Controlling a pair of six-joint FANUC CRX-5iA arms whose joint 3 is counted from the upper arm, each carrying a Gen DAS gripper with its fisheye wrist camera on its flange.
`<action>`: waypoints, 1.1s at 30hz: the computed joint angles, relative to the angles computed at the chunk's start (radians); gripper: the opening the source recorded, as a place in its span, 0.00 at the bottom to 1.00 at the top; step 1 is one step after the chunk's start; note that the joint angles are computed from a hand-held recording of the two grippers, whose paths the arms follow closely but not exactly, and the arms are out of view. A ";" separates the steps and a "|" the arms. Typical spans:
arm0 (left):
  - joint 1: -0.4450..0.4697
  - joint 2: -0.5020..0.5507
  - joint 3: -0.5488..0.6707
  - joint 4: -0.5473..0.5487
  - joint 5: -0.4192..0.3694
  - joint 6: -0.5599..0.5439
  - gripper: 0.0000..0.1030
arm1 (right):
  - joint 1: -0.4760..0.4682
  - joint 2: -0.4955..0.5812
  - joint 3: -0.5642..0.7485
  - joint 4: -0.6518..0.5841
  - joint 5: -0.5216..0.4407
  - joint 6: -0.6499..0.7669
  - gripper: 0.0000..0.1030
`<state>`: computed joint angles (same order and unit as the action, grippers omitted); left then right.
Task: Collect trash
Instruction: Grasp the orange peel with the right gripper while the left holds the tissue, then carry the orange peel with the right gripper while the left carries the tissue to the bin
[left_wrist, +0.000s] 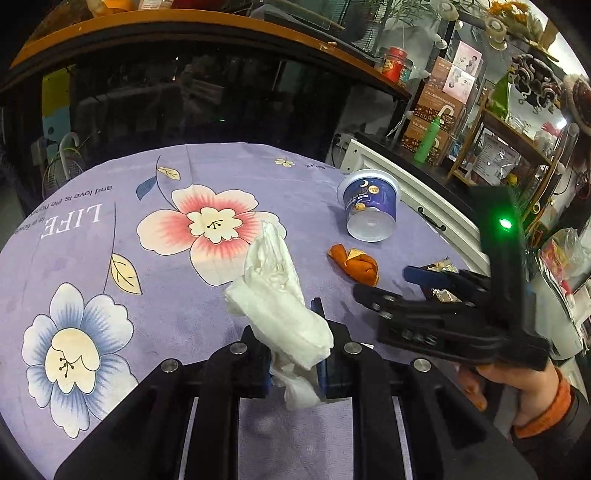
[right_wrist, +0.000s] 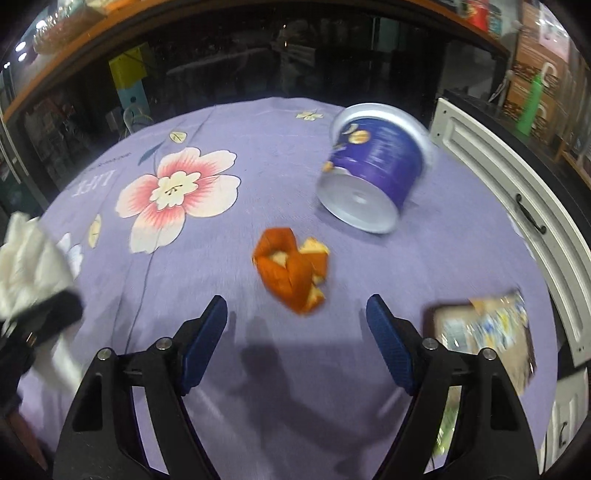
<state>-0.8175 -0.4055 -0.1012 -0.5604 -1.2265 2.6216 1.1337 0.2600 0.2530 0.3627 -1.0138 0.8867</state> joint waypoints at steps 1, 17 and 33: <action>-0.001 0.001 0.000 -0.002 -0.002 -0.001 0.17 | -0.001 0.017 0.018 -0.001 -0.008 0.008 0.70; 0.026 -0.007 -0.031 0.050 0.050 -0.020 0.17 | 0.020 -0.019 -0.052 0.076 0.033 -0.108 0.29; -0.041 0.048 -0.007 0.040 0.106 -0.063 0.17 | 0.358 -0.634 -0.646 0.400 -0.142 -0.603 0.29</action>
<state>-0.8580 -0.3573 -0.1086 -0.5202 -1.1209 2.5590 1.4919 -0.3743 -0.3933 0.7630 -1.1558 0.2838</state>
